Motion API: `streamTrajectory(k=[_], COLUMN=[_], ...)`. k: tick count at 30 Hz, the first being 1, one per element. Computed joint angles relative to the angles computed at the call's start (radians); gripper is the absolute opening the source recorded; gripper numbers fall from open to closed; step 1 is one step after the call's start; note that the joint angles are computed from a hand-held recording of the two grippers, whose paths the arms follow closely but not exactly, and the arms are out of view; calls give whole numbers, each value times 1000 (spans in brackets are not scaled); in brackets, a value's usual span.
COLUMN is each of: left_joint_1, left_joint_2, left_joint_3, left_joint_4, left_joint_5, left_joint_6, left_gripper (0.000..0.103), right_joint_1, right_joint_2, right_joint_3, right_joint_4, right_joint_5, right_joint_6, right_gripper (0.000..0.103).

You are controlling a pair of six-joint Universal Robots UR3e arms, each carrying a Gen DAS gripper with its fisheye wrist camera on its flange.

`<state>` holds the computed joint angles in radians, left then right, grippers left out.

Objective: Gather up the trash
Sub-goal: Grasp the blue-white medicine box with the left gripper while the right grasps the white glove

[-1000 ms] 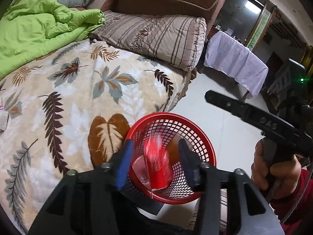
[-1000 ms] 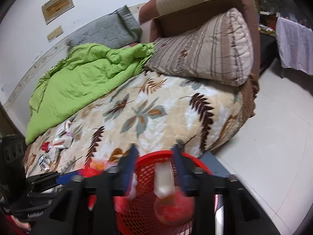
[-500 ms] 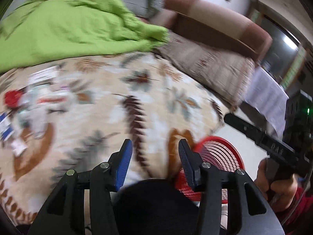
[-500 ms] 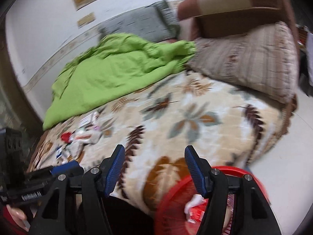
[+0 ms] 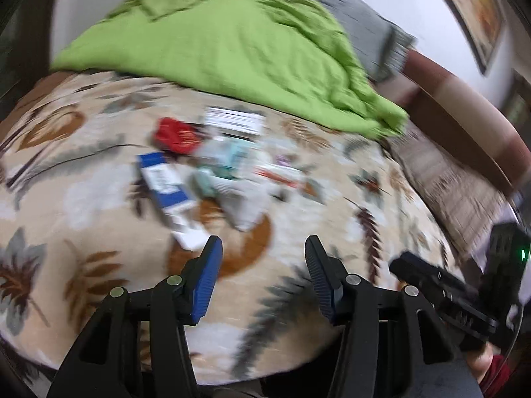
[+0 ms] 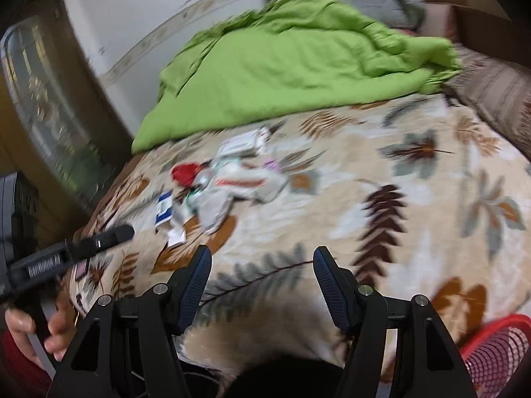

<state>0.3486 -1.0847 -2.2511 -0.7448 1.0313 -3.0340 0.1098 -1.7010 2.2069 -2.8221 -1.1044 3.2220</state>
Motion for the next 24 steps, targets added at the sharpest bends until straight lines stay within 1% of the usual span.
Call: streamTrajectory(k=[1,2,5,8,9,12,14,16,17,18,20,24], left_joint_1=[25,44,57,27,17,-37,-80,-78,-74,-69,-57,-32], left_joint_2=[-8,-36,-150,-342,-390,-547,-641,-691,-713,-722,-731,-709], left_joint_3=[0,8,52,151,182,288,348,359,355,348,333,283], left_joint_4=[8,32,89,149,154,174,192,210,235,252,276,329], left_joint_5=[7,26,69,132,146,225,312,304,299,293,273,250], left_joint_6=[-9,-30,-80,-153,-165,-214,-256,-262,-272,-273,-260,-243], left_gripper=[56,57,59,59,59,59,59,58,55,47,38,37], right_joint_1=[29,45,81,99,106,123,127,129,133,140,150,181], right_joint_2=[51,84,197,255,265,297,322,357,374,398,451,607], right_joint_3=[-37,-65,-167,-218,-227,-251,-274,-305,-324,-354,-414,-607], right_joint_4=[-12,-13,-8,-28,-35,-42,-34,-32,-28,-19,-5,65], right_joint_5=[-9,-15,-5,1,-1,-10,-8,0,1,-1,11,48], right_joint_6=[4,6,33,74,79,84,92,102,104,104,109,122], right_gripper=[68,68,68,68,68,68,68,68,68,68,68,68])
